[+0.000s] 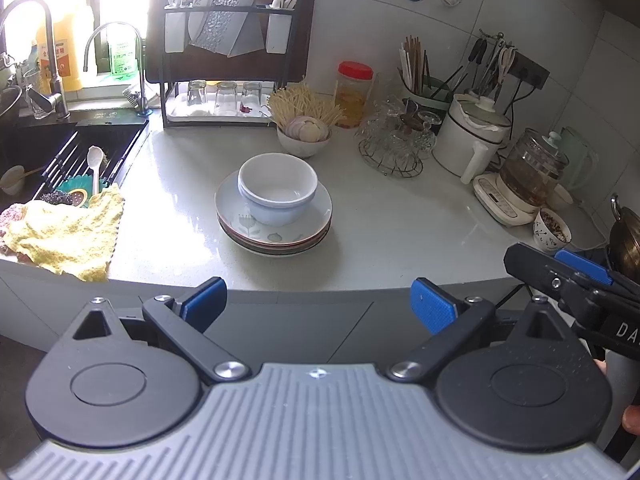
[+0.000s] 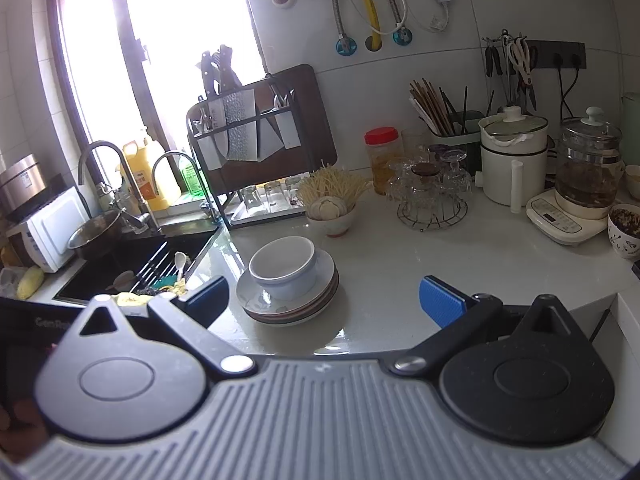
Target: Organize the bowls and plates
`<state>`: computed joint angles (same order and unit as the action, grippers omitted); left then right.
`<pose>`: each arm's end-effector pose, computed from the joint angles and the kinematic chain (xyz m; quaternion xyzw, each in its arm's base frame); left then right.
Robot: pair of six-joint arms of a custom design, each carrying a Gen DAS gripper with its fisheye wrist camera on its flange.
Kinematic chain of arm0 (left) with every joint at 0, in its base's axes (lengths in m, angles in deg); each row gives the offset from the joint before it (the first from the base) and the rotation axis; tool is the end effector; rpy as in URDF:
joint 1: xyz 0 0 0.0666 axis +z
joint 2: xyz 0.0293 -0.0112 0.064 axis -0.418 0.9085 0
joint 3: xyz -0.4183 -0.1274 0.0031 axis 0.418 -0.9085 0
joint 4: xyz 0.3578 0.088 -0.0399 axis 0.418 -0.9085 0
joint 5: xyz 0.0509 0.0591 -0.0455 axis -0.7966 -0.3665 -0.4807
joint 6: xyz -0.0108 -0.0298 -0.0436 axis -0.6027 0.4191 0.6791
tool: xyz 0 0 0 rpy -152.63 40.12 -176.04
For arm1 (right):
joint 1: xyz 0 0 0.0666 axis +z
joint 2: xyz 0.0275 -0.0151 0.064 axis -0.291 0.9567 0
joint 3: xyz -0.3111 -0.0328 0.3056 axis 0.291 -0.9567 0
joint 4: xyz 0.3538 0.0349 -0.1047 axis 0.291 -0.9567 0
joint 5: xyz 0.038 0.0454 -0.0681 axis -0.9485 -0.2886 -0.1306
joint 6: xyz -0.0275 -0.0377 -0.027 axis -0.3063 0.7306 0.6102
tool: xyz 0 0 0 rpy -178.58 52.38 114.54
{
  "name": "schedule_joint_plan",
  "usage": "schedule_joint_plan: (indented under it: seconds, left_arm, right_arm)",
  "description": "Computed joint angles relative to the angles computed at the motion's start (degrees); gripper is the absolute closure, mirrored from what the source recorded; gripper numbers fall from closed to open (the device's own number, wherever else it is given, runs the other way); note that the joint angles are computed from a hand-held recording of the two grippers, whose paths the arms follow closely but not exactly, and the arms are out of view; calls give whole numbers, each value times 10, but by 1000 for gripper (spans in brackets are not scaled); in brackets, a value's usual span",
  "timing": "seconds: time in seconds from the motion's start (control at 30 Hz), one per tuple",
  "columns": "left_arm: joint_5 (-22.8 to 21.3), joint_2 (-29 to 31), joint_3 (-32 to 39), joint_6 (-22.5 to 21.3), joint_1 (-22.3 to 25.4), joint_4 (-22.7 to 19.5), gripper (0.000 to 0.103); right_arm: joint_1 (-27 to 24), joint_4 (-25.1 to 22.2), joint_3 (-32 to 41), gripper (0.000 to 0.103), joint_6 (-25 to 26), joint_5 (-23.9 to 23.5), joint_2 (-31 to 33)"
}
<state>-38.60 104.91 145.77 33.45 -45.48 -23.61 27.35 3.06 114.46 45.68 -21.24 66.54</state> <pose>0.4811 -0.1835 0.6788 0.0648 0.9183 -0.1183 0.3723 0.4286 0.3917 0.6678 0.0518 0.8496 0.1165 0.5117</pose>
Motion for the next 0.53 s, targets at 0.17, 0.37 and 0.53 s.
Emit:
schedule_joint_plan:
  seconds: [0.17, 0.37, 0.53]
  left_arm:
    - [-3, 1, -1, -2, -2, 0, 3]
    - [1, 3, 1, -1, -2, -2, 3]
    - [-2, 2, -5, -1, -4, 3, 2]
  right_arm:
    - [0, -6, -3, 0, -12, 0, -1]
    - [1, -11, 3, 0, -6, 3, 2]
    - [1, -14, 7, 0, -7, 3, 4]
